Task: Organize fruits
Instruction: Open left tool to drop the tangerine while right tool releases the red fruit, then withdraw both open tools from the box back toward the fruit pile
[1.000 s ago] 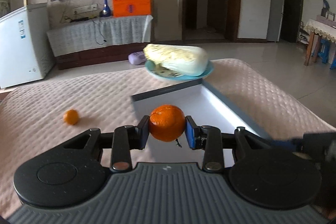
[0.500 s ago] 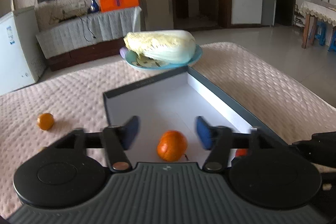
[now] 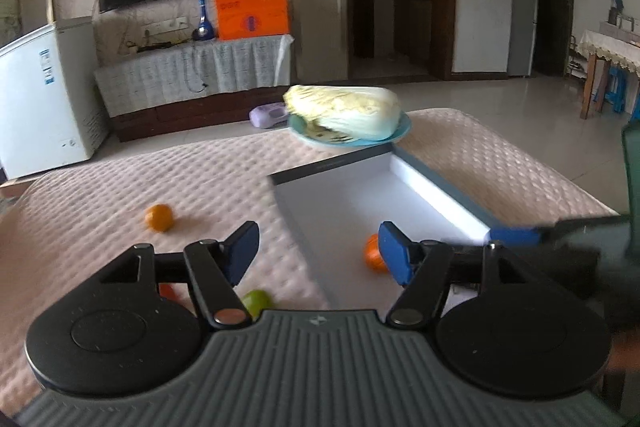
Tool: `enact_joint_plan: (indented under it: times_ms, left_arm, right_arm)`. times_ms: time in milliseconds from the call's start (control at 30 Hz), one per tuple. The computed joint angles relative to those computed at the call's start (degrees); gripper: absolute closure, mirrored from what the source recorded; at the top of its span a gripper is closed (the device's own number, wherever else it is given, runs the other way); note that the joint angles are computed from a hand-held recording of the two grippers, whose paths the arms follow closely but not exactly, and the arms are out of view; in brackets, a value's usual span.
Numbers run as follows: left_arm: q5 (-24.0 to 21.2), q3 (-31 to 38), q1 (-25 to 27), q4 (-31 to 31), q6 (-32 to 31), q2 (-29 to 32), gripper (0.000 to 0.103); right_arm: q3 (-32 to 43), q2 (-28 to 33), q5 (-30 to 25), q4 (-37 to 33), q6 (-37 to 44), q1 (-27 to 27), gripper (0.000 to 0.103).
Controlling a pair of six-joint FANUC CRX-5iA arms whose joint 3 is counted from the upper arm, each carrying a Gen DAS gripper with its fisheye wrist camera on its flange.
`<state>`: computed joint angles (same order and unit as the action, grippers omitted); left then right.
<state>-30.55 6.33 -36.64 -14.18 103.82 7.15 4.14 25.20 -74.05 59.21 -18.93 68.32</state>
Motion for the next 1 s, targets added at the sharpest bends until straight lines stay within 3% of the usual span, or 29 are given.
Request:
enact_joint_plan:
  times_ms: [267,400,600,800,1000]
  left_arm:
    - [-3.0,-9.4,2.8,-2.9,5.0,-10.7,0.030]
    - [-6.2,-10.5,2.3,-8.7,8.2,-12.3,0.028]
    - [-7.5,-11.3,5.1,-9.3,9.0,-12.6,0.028]
    - [-8.0,-12.6,8.7,-6.3,7.9,-13.3,0.029]
    - [-8.3,-12.8,9.8,-5.4,7.2,-13.3,0.029]
  right_arm:
    - [0.8,0.6,0.7,0.5,-0.1,-0.1,0.042]
    - [1.3,0.7,0.0,0.5,-0.8,0.6,0.042]
    - [-0.1,0.3,0.8,5.4,-2.6,2.0,0.042]
    - [-5.0,-2.6,9.2,12.7,-6.8,2.6,0.042]
    - [-2.6,-0.7,17.1,12.8,4.6,2.5,0.042]
